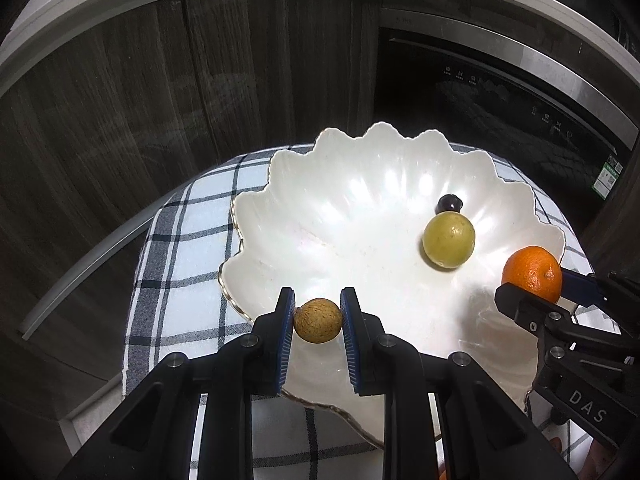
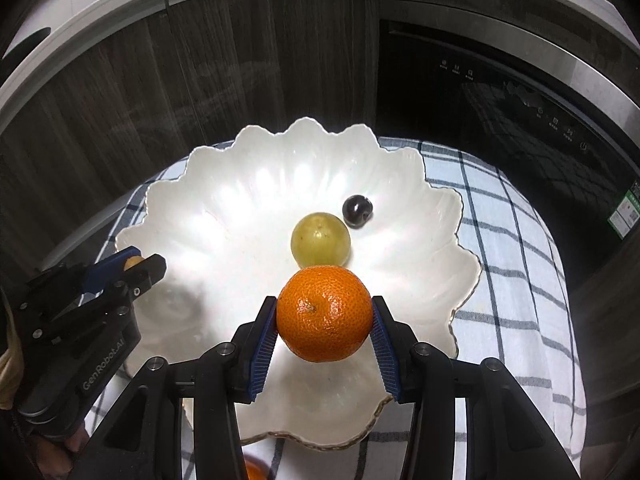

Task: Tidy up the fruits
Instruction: 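Open the left tool dropping the nut while the right tool drops the mandarin into the bowl, then withdraw both open tools from the bowl back toward the remaining fruits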

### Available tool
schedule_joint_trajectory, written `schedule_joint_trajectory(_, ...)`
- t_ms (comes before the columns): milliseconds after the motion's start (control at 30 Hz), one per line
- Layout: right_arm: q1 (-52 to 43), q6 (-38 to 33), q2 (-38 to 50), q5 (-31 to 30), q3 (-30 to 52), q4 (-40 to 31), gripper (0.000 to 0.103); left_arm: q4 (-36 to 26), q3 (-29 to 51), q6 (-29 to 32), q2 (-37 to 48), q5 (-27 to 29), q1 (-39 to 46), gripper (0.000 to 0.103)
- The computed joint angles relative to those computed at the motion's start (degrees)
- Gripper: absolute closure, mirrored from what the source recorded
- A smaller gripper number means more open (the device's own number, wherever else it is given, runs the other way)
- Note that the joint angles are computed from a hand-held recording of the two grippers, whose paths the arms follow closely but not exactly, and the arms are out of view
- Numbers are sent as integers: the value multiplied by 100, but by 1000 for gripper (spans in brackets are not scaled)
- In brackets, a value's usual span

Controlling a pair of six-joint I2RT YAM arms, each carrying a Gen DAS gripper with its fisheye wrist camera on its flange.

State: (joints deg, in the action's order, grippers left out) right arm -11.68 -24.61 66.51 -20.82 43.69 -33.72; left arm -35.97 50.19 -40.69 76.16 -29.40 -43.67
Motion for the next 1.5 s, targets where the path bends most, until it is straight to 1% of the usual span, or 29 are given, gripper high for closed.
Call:
schedule_joint_trajectory(100, -30, -34, 17, -6, 6, -20, 56, -13, 14, 3, 15, 9, -17, 78)
schedule_joint_trajectory(133, -29, -42, 15, -6, 10, -32, 56, -29, 28, 1, 21, -7, -32, 75)
schedule_joint_trajectory(200, -32, -48, -8, -7, 6, -31, 56, -87, 69, -10, 40, -107, -83, 70)
schedule_joint_trajectory(267, -16, -71, -17, 35, 11, -27, 56, -139, 89, -45, 17, -234, -148, 56)
schedule_joint_trajectory(333, 8, -83, -8, 89, 32, -58, 55, -192, 109, -67, 3, -289, -171, 51)
schedule_joint_trajectory(400, -4, -84, -57, 97, 41, -67, 49, -267, 143, -95, 27, -345, -185, 47)
schedule_joint_trajectory(433, -16, -77, -105, 103, 32, -48, 40, -323, 170, -122, 48, -385, -200, 43)
schedule_joint_trajectory(467, -27, -46, -194, 129, 12, -5, 34, -353, 175, -139, 41, -409, -207, 40)
schedule_joint_trajectory(600, -45, -9, -336, 180, 35, 36, 31, -491, 204, -264, -17, -508, -254, 31)
schedule_joint_trajectory(667, -94, 0, -355, 153, 78, 18, 29, -563, 218, -333, -62, -548, -285, 24)
schedule_joint_trajectory(733, -138, -1, -366, 124, 112, -18, 29, -656, 250, -407, -108, -627, -340, 21)
schedule_joint_trajectory(967, -362, -45, -485, -51, 231, -206, 29, -999, 459, -567, -194, -815, -546, 18)
schedule_joint_trajectory(1133, -577, -142, -730, -253, 314, -457, 29, -1316, 632, -772, -296, -982, -747, 17)
schedule_joint_trajectory(1333, -876, -285, -957, -496, 436, -744, 29, -1759, 880, -1080, -329, -1154, -1042, 17)
schedule_joint_trajectory(1500, -1263, -508, -1109, -793, 572, -1048, 29, -2218, 1088, -1521, -349, -1315, -1369, 17)
